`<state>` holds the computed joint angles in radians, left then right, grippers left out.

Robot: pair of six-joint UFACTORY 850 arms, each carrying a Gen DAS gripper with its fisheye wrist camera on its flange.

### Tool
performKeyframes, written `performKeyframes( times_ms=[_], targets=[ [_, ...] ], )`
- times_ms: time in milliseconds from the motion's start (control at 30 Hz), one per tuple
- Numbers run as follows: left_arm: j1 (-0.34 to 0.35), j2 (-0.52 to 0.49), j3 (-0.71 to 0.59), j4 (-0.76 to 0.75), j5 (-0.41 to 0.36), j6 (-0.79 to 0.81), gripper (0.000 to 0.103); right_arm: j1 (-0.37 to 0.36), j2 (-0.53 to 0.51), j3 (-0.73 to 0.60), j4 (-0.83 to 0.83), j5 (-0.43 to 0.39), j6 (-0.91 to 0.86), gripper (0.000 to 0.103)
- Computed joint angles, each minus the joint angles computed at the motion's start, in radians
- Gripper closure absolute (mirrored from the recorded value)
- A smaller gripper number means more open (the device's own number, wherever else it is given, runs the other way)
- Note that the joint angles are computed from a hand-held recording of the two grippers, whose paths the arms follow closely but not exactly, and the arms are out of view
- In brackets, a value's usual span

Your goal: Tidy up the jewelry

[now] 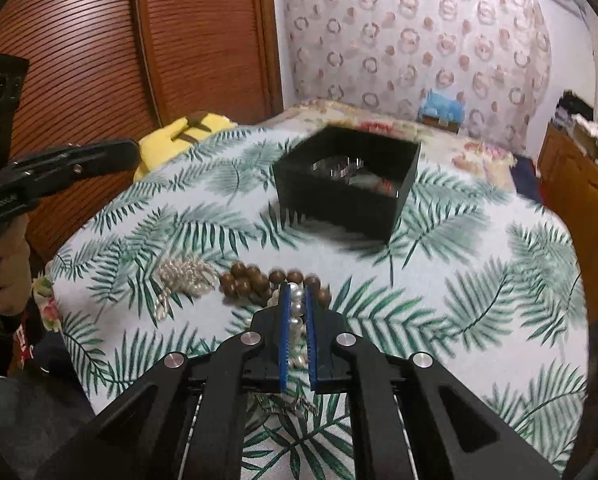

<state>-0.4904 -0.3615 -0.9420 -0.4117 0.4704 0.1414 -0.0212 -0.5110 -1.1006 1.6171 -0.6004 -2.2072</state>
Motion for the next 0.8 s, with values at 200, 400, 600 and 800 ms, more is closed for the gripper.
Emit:
performKeyframes(
  times_ms=[200,400,600,800],
  targets=[
    [0.015,-0.012,-0.022,0.019,-0.033,-0.007,0.103,-0.003,0.04,0.005,0.053,-0.01,-0.054,0.095],
    [0.027,-0.052,-0.023,0.004,-0.139,0.008,0.098,-0.014,0.056,0.006,0.084,-0.026,-0.076,0.095],
    [0.028,-0.109,-0.031,-0.055,-0.21,0.041,0.093,-0.013,0.048,0.006,0.081,-0.022,-0.07,0.095],
    [0.016,-0.143,-0.056,-0.199,-0.236,0.184,0.088,-0.012,0.046,0.008,0.083,-0.019,-0.071,0.095]
  ],
)
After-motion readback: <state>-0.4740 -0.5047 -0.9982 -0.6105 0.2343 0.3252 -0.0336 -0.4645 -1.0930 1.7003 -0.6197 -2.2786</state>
